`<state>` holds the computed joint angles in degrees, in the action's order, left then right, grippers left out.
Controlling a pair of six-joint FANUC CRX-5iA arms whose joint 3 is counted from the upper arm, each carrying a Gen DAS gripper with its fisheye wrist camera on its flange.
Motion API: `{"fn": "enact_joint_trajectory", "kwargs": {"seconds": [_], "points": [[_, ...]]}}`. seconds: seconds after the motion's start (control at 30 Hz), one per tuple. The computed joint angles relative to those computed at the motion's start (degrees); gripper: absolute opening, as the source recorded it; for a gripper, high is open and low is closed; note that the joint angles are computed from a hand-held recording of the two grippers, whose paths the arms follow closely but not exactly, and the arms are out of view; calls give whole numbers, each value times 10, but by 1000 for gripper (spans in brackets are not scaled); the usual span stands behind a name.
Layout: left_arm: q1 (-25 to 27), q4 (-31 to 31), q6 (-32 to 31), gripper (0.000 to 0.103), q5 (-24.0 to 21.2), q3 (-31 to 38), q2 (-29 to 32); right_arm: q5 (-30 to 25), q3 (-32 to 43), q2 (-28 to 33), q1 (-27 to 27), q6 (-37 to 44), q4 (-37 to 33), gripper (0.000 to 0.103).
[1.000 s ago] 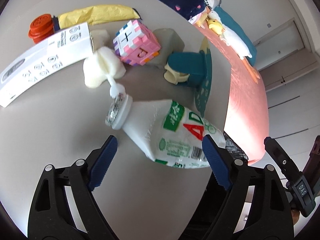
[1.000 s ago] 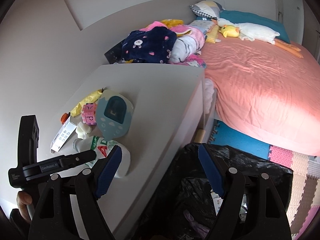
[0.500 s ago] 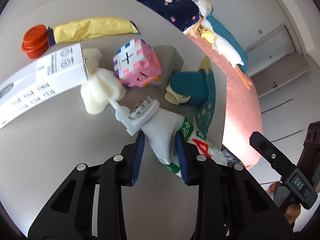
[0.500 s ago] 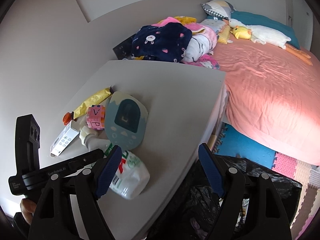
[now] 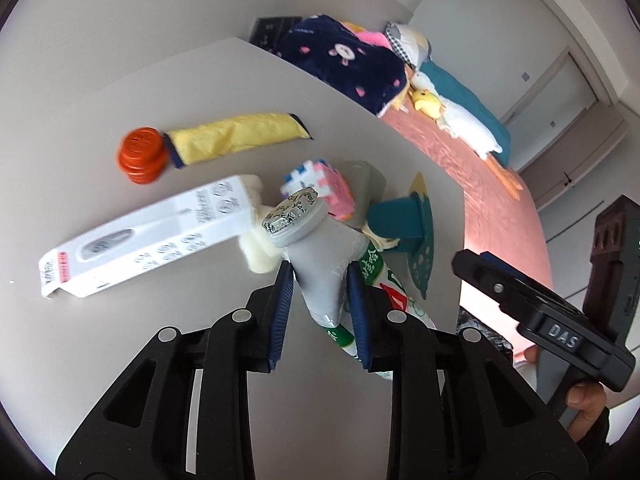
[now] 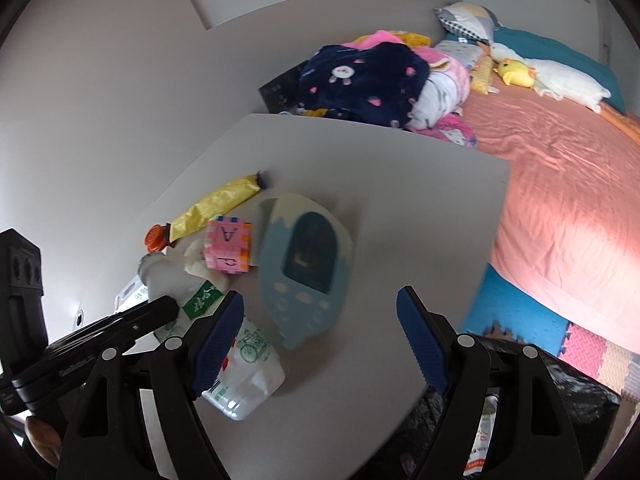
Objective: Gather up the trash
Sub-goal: 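Grasp the teal plastic piece with the right tool while the left tool holds the bottle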
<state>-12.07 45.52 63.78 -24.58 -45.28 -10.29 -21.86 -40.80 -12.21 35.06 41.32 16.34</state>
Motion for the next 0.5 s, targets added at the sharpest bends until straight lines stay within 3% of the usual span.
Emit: {"fn": "enact_joint_trajectory", "kwargs": {"seconds": [0.2,0.37,0.43,0.5], "points": [[14,-8,12,27,-2,-2,-11,10,10,38,9,-27,46,76],[19,-9,11,27,-2,-4,-17,13,22,69,9,-43,68,49],[20,-2,3,27,-1,-6,-19,25,14,68,6,-73,95,46],[19,3,-1,27,1,-11,-24,33,7,68,4,-101,126,32]]}}
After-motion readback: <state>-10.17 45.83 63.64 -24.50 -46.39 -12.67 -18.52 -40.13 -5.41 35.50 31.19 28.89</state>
